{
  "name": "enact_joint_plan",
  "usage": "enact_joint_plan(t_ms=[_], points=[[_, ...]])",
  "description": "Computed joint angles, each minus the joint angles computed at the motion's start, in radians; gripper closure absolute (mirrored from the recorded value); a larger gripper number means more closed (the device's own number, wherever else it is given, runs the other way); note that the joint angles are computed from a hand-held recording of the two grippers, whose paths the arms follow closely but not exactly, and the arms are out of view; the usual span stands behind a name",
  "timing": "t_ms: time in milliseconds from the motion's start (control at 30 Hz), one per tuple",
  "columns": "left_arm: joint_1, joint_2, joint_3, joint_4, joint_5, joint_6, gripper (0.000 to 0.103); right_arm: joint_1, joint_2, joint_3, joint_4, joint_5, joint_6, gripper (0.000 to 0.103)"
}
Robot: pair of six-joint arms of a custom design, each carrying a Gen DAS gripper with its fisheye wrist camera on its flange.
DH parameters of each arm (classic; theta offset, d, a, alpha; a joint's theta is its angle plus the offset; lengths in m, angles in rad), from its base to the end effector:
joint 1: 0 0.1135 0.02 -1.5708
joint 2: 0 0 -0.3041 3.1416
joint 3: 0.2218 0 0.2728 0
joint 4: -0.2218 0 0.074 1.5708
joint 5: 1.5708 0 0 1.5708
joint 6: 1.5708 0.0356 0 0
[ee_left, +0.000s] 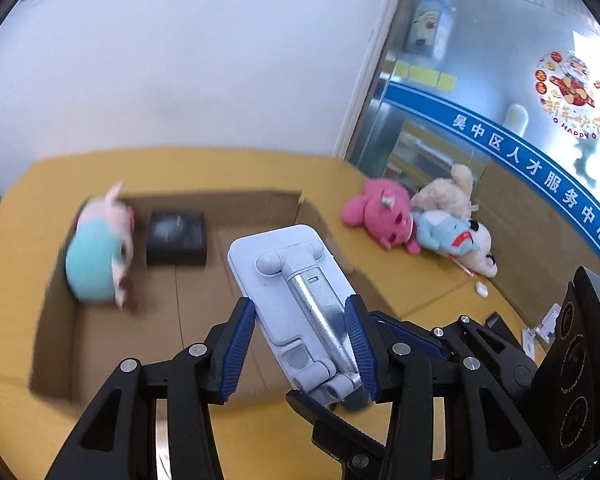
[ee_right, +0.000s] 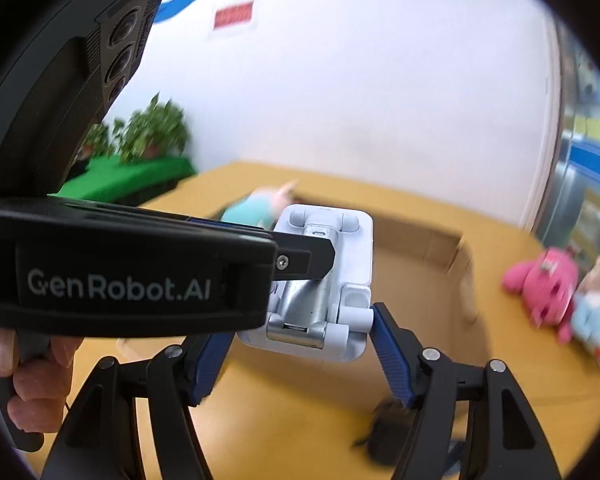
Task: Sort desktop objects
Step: 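Lift the white phone stand with the left tool toward the cardboard box, then lower the phone stand into the box and open the left tool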
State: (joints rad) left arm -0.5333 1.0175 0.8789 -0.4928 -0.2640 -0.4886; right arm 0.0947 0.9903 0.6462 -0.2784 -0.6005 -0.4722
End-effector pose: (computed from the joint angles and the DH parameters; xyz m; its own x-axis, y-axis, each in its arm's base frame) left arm 0.1938 -0.1036 0.3309 -0.5940 -0.1755 -0.7851 0.0346 0.9694 -0.2429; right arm 0.2051 0.0397 0.2742 -0.2736 -0.4029 -0.8734 -0.7405 0.6678 -0.0761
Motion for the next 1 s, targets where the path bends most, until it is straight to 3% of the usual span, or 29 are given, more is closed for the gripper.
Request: enact_joint_plan(t_ms=[200,400,700,1000], points=[[0.205,0.223,0.217,0.049,0.174,0.168,0.058,0.035,0.260,0.226,0.104,0.043,0.088,0.036],[0.363,0.498,0.446,0.030,0.338,0.267,0.058,0.068,0.565,0.511,0.054,0.073,0.145,0.036],[0.483,0.906,0.735,-0.031,0.479,0.308,0.058,0.119,0.956,0.850,-0.079,0.133,0.186,0.036],[0.518,1.215,0.922,-0.143,0.570,0.278,0.059,0.135,1.261,1.100,-0.283,0.181,0.184,0.036]])
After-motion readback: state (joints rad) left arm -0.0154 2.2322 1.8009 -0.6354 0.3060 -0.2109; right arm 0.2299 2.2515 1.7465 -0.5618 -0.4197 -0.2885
